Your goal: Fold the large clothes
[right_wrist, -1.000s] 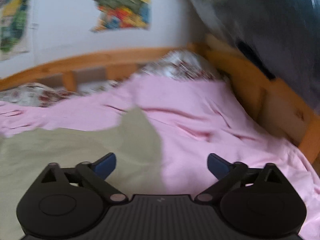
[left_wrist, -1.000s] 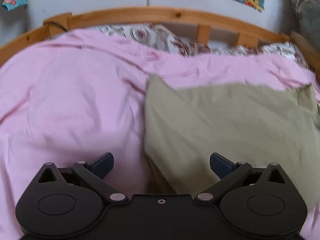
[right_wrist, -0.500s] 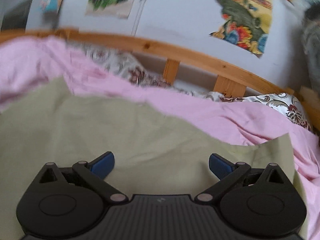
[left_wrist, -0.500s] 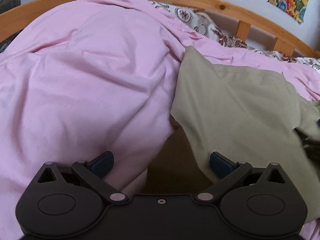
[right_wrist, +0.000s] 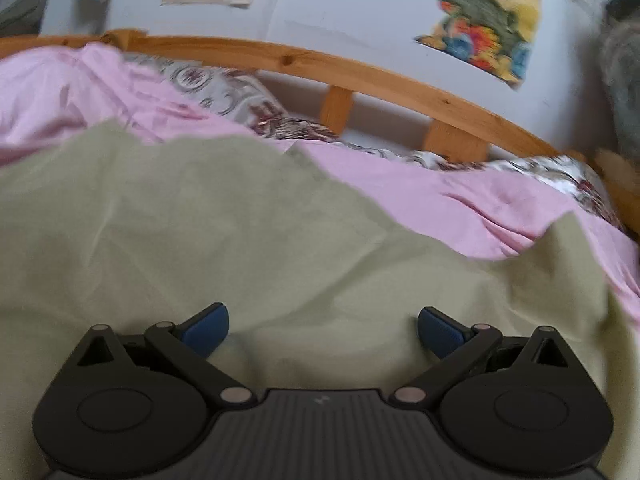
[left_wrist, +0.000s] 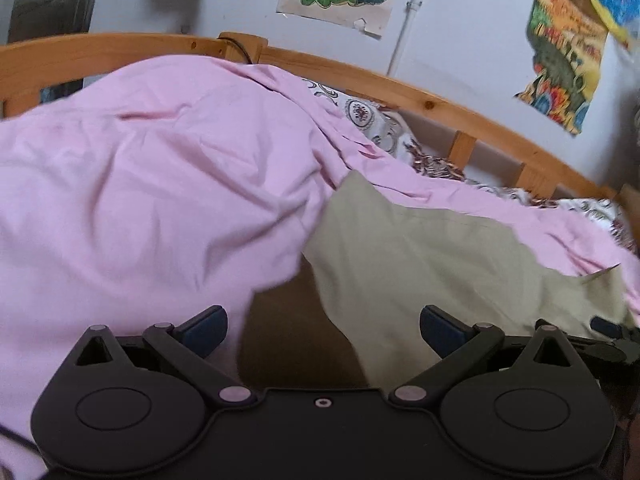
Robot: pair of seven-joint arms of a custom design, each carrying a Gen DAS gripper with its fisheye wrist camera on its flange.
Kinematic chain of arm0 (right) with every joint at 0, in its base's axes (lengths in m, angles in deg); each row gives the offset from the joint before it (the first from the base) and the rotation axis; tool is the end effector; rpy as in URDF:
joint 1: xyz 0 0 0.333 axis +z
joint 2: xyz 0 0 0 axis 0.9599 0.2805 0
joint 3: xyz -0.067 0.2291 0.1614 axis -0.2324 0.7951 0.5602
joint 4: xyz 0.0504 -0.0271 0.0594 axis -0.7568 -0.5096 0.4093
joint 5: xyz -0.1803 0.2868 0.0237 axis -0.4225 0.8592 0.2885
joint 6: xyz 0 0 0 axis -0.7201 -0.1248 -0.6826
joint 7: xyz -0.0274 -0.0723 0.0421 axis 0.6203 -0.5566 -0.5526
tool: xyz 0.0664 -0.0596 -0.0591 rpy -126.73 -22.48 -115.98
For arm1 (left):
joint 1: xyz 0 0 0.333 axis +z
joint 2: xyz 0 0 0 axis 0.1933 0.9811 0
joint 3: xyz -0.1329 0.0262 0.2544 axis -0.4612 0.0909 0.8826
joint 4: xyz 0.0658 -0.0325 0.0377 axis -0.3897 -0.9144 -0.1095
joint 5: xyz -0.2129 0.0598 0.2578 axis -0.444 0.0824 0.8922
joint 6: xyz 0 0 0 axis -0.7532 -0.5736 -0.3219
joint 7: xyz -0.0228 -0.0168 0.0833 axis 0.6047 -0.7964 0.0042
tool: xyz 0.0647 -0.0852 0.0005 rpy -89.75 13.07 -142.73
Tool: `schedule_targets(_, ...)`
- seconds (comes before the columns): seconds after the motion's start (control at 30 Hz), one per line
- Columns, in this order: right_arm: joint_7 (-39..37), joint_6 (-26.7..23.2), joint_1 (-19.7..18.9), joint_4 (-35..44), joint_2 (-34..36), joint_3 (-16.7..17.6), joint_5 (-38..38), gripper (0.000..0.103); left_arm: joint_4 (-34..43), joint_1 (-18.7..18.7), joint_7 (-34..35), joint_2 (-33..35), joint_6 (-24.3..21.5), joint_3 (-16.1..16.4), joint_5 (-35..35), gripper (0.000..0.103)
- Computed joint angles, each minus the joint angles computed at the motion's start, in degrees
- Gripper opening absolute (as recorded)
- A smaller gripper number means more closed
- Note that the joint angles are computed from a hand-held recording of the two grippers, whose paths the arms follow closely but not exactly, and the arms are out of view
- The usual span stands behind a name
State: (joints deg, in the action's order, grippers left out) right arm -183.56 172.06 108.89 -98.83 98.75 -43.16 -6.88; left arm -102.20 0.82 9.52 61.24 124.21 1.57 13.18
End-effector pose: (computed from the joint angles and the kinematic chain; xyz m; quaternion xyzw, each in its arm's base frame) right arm 0.6266 0.3066 0.3193 -0.5701 0.6289 -0.4618 0.2572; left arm 0.6192 -0.1879 0.3631 -0.6172 0.6205 -0.4340 0.2138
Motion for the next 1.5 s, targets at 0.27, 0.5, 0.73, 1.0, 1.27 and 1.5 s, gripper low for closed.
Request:
schedule_targets(0.27, 15.0, -10.4, 6.2, -11.7, -6.2, 2.4, -10.4, 0.103, -4.3, 0.8, -5.8, -2.5, -5.3, -2.8, -0.4, 0.102)
schedule_targets(0.5, 11.7, -14.1, 5.2, -8.3, -2.9, 5.2, -11.3, 0.103, -1.3, -2.4, -7.1, -1.3, -9.0, 0.8, -0.6, 0.102)
schedule_targets(0.73, 13.4, -13.6, 5.3, -9.5, -3.7, 5.0, -12.3, 0.103, -0.9, -8.3, -10.5, -1.9, -12.8, 7.5, 1.6, 0.102)
schedule_targets(1.0, 14.7, -13.6, 4.9, -10.2, -4.2, 5.5, -13.2, 0.103, -1.0, -8.9, -11.5, -2.2, -13.7, 8.0, 4.3, 0.102)
schedule_targets(1.27, 18.4, -15.0, 5.9, -12.2, -6.0, 5.4, -15.8, 0.103, -0.3, -8.1, -11.2, -1.7, -14.1, 7.4, 5.5, 0.102)
schedule_targets(1.5, 12.8, -14.1, 4.8, -9.3, -4.0, 7.2, -14.3, 0.103, 1.5, -8.4, -13.0, -0.4, -15.4, 7.9, 5.3, 0.102)
